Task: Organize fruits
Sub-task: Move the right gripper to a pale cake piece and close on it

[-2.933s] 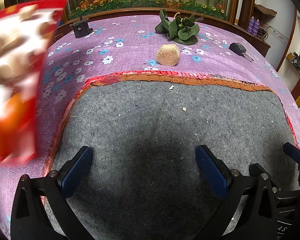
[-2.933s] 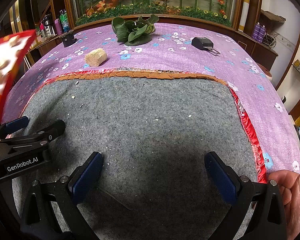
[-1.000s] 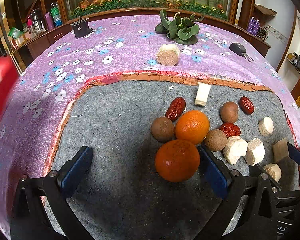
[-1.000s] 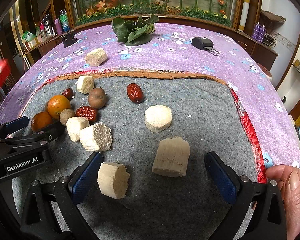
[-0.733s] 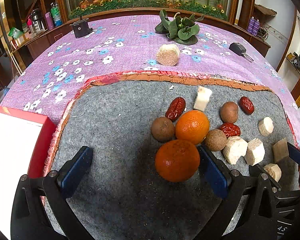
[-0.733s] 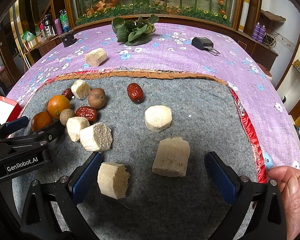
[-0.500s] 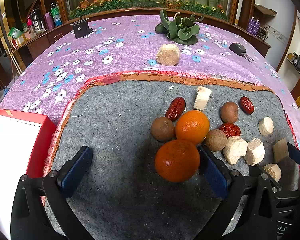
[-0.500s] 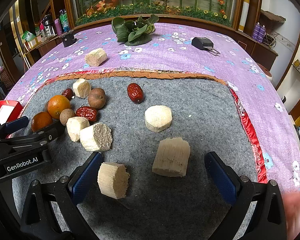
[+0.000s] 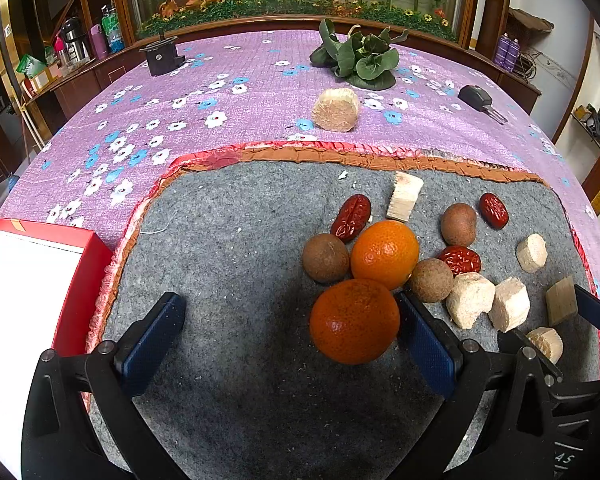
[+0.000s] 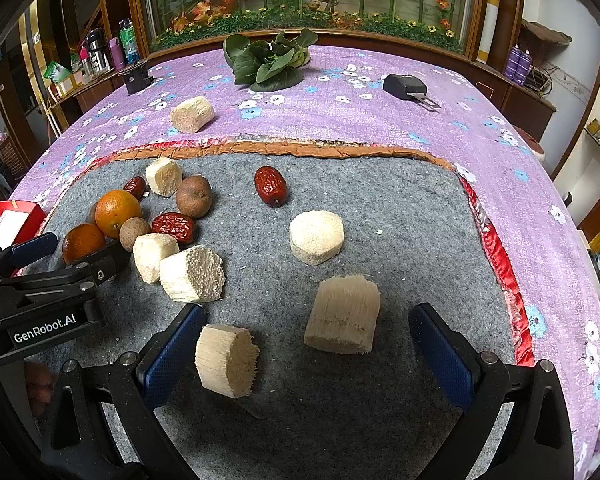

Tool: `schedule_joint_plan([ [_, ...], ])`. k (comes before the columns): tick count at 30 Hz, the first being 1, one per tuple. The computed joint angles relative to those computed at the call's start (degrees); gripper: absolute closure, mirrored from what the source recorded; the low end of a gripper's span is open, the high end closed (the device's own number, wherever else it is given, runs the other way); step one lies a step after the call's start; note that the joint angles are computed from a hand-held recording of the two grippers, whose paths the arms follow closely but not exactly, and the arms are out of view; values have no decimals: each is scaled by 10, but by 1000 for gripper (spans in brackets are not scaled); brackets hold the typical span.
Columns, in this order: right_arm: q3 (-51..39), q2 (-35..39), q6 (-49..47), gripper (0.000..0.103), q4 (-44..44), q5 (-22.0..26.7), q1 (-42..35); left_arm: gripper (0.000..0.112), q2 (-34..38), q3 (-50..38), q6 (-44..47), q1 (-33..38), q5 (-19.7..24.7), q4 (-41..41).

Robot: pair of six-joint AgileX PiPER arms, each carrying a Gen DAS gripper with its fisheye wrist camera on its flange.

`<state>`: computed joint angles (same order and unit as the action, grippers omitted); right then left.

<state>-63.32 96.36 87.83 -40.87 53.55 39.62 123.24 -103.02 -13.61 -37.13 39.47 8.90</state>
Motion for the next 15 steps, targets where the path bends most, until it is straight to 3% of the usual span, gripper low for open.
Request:
schedule_joint_plan([
  [3, 30, -43, -108, 0, 57, -51, -22, 9, -15, 15, 59, 9, 6, -37],
  [6, 112, -140, -76, 1, 14, -82, 7, 9, -71, 95, 71, 11, -30, -12],
  [10, 166, -234, -54, 1, -13, -75, 41, 9, -182, 206, 131, 24, -73, -1],
  [12, 184, -263, -53, 1, -4, -120, 30, 9, -236, 264, 201, 40, -103, -46],
  [14, 185, -261, -77, 1, 37, -174, 2, 9, -265, 311, 193, 44, -147, -14],
  [15, 183, -251, -89, 1, 56, -203, -10, 9, -274, 317, 192, 52, -142, -17],
])
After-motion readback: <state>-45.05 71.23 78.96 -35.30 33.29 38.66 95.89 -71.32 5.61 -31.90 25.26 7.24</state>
